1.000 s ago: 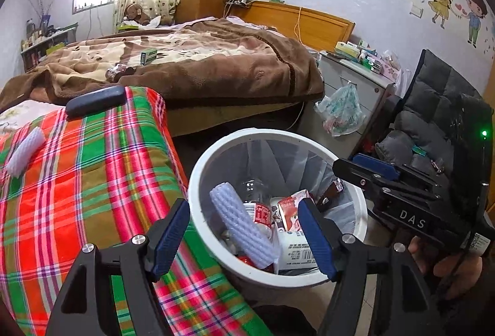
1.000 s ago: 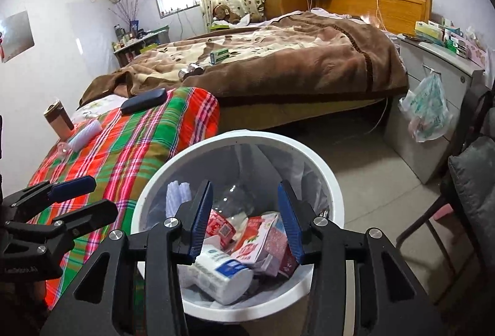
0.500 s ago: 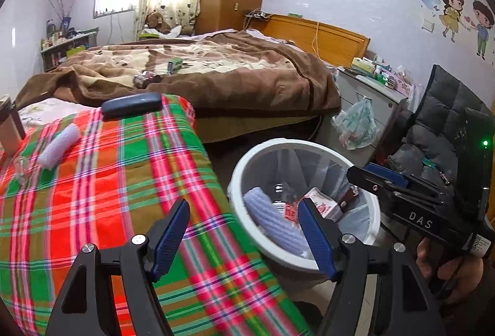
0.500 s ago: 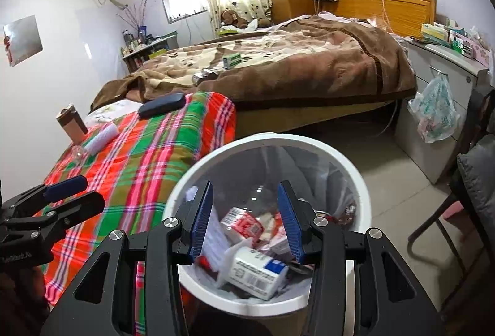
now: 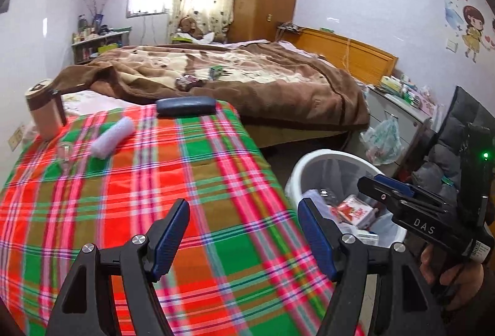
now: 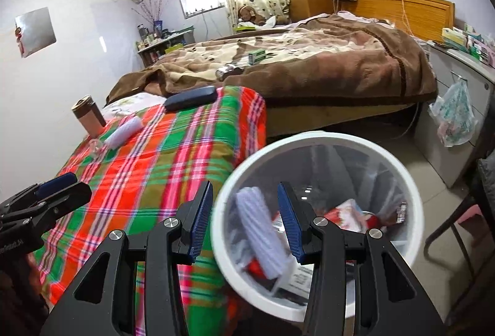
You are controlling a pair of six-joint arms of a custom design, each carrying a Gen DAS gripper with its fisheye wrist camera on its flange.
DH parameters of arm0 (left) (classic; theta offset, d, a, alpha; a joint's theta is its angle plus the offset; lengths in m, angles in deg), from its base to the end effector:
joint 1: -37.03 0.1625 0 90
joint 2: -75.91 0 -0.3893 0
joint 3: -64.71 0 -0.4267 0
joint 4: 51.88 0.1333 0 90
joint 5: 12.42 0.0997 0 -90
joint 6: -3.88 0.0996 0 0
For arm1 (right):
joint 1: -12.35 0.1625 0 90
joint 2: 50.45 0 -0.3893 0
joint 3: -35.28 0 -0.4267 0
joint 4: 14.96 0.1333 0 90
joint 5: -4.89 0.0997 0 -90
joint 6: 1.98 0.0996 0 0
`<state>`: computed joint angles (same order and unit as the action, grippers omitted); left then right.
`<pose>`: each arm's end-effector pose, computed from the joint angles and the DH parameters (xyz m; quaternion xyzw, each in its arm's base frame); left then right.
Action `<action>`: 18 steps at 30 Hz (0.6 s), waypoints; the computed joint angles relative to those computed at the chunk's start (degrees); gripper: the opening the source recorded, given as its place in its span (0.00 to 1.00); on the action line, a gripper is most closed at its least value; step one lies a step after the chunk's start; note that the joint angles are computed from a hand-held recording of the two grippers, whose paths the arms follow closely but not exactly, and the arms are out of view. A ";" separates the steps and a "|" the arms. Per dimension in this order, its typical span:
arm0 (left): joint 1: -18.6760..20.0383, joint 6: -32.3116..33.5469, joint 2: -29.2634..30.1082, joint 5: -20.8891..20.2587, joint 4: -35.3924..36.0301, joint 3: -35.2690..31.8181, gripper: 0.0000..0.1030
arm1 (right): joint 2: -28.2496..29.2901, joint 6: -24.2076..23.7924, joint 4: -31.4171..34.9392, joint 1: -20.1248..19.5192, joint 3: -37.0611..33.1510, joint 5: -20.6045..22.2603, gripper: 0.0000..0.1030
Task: Collect trash
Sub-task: 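Move both tools back over the plaid bed toward the clear cup and foam sleeve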
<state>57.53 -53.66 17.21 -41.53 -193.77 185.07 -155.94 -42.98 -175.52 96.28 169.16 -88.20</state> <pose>-0.3863 -0.3797 0.0549 0.1324 0.8498 -0.4192 0.2908 0.0836 -0.4233 0.3280 0.2707 -0.8926 0.3197 0.1667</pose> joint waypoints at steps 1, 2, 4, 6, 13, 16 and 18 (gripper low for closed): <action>-0.08 -1.24 -0.83 0.46 1.26 0.52 0.70 | 0.15 0.11 -0.16 0.39 0.20 -0.30 0.43; -0.14 -2.54 -1.92 0.85 2.63 1.19 0.70 | 0.48 0.23 -0.41 0.92 0.31 -0.80 0.43; -0.08 -4.36 -3.52 1.39 4.67 2.05 0.70 | 1.22 0.50 -0.83 2.00 0.53 -1.32 0.43; -0.07 -7.29 -5.46 2.29 8.26 2.96 0.70 | 2.11 1.26 -1.05 3.03 0.54 -1.96 0.43; 0.45 -15.12 -12.07 3.89 17.25 6.50 0.70 | 5.88 3.57 -2.10 6.47 0.32 -3.77 0.43; 0.91 -19.19 -15.52 4.59 21.90 8.03 0.70 | 7.59 4.62 -2.07 7.75 -0.01 -4.61 0.44; 1.20 -21.24 -17.36 4.97 24.22 8.85 0.70 | 8.89 5.14 -2.28 8.77 -0.24 -5.23 0.43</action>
